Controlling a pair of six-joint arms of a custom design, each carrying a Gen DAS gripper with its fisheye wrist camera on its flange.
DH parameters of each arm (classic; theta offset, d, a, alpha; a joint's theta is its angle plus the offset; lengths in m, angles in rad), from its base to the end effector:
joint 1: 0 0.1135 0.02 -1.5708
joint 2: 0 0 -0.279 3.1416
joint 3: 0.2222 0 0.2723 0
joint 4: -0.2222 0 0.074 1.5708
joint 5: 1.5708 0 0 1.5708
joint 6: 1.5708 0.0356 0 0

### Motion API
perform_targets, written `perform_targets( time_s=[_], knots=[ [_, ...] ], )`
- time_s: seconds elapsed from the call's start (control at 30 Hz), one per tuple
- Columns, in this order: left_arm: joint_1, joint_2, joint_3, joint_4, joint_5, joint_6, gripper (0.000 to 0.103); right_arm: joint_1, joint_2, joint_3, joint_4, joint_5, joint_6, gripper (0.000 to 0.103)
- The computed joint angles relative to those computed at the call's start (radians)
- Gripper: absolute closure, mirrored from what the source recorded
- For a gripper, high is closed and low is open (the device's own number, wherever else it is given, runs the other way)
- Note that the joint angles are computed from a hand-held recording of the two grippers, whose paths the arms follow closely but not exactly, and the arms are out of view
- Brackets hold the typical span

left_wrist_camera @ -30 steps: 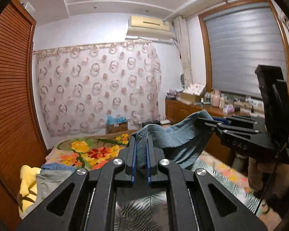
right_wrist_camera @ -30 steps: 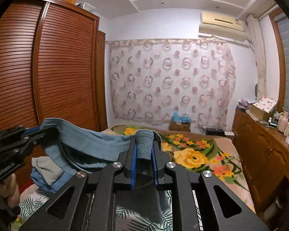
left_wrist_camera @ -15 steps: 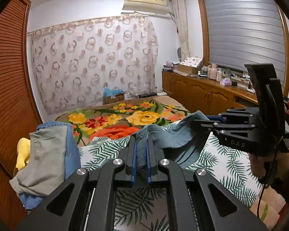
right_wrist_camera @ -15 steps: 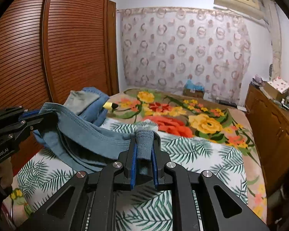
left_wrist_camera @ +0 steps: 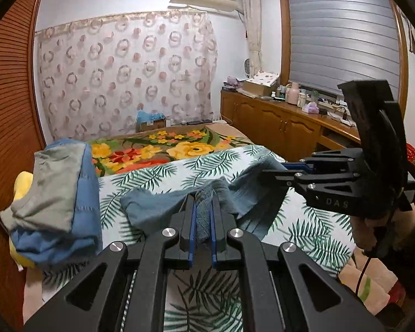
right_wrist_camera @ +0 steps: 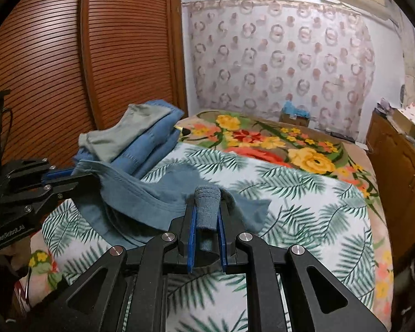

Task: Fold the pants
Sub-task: 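Carry the hem with the left tool over toward the waistband and lower it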

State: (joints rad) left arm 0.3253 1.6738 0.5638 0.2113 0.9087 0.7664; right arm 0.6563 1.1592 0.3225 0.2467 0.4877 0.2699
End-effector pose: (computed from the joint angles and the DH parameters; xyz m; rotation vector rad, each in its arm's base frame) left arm 0.2745 0.0630 0.1048 0.8014 1.9522 -0.4912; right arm 0.1833 0.1201 0.1535 -0.1274 2.0809 0.0329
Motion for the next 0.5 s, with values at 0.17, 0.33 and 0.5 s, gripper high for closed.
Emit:
perform_targets(
  time_s=[0.17,0.33,0.5],
  knots=[
    [0.034,0.013,-0.002,-0.032,0.012,0.032,0.094,-0.001,-0.052,-0.019,-0.041,-0.006,-0.007,0.089],
    [0.048,0.006,-0.016,-0.062,0.024,0.068,0.094,-0.008,-0.112,-0.042,-0.078,-0.017,-0.003,0.090],
    [0.075,-0.003,-0.030,-0.096,0.053,0.118,0.094,0.006,-0.157,-0.059,-0.099,-0.012,0.005,0.090]
  ],
)
